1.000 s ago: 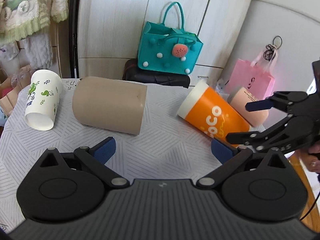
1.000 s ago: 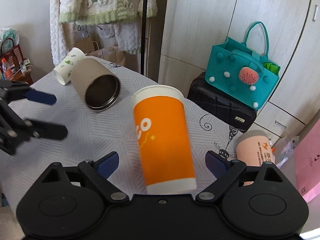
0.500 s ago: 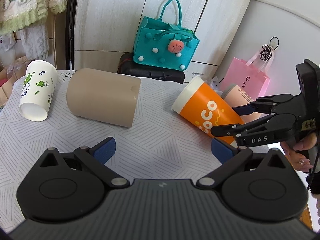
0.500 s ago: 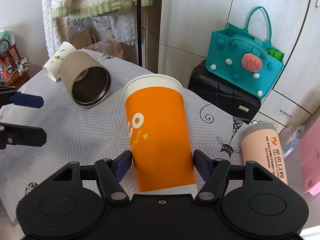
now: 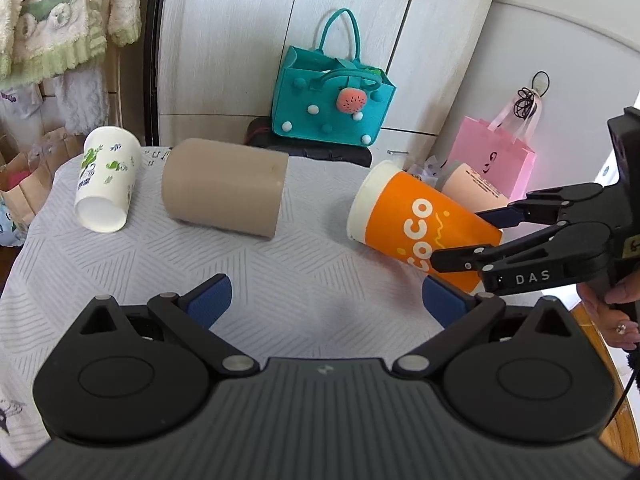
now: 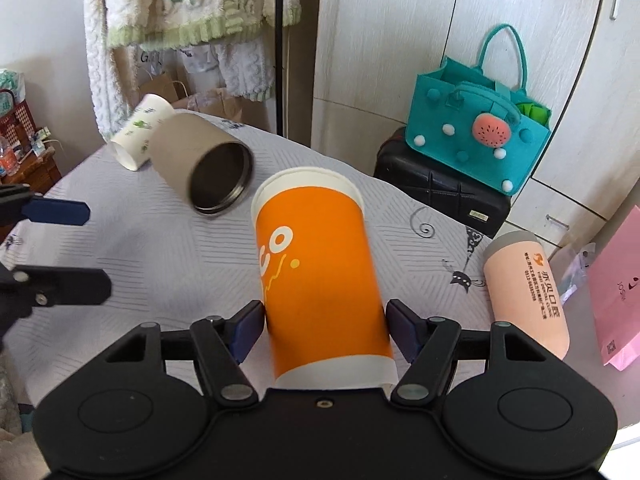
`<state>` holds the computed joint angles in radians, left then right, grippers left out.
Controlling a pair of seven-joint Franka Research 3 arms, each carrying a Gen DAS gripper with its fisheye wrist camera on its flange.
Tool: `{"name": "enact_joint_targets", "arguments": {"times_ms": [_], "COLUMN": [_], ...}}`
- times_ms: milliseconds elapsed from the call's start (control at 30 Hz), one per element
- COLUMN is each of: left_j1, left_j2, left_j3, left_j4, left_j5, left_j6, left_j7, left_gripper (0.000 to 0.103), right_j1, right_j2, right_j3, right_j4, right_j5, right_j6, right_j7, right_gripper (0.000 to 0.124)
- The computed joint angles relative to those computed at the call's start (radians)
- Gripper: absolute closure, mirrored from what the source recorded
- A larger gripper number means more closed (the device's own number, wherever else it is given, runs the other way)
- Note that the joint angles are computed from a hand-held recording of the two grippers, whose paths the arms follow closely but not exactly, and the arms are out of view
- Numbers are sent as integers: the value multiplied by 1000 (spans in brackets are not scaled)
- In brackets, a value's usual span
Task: Flip cup upright
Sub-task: 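Lift and rotate the orange cup upright with the right gripper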
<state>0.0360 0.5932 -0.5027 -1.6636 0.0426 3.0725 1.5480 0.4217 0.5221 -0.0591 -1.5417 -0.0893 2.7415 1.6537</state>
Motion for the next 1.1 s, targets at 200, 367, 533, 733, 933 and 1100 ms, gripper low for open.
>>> {"name": "enact_joint_targets", "arguments": {"times_ms": [200,367,533,733,933,1100], "left_j1": [94,123,226,442,534,464], "left_j2": [-45,-112,-144,-107,-44,-34], "left_j3": [-84,-83,-164,-381,-494,-435], "left_j4": [-92,-190,-257,-287,-274,-245], "left_j5": [-36,-18,26,29,-69,-121], "left_j6": [24,90,117,58,-29,-26], "left_j7": [28,17,-10,46,116,142], "left_gripper": [0,0,0,0,0,0], "right_j1": [32,14,59,76,64,-12], "right_j2": [-45,-53,-32,-6,-5,8], "right_j3": [7,75,61,65,81,155], "right_j4": [-56,-43,-10,28,32,35], "right_j5": [-11,61,28,30,72,243], "right_j6": [-5,-79,-116,-175,-192,-211], "right_j7": [36,3,41,60,77,23], "right_gripper": [52,52,52,52,52,52]}}
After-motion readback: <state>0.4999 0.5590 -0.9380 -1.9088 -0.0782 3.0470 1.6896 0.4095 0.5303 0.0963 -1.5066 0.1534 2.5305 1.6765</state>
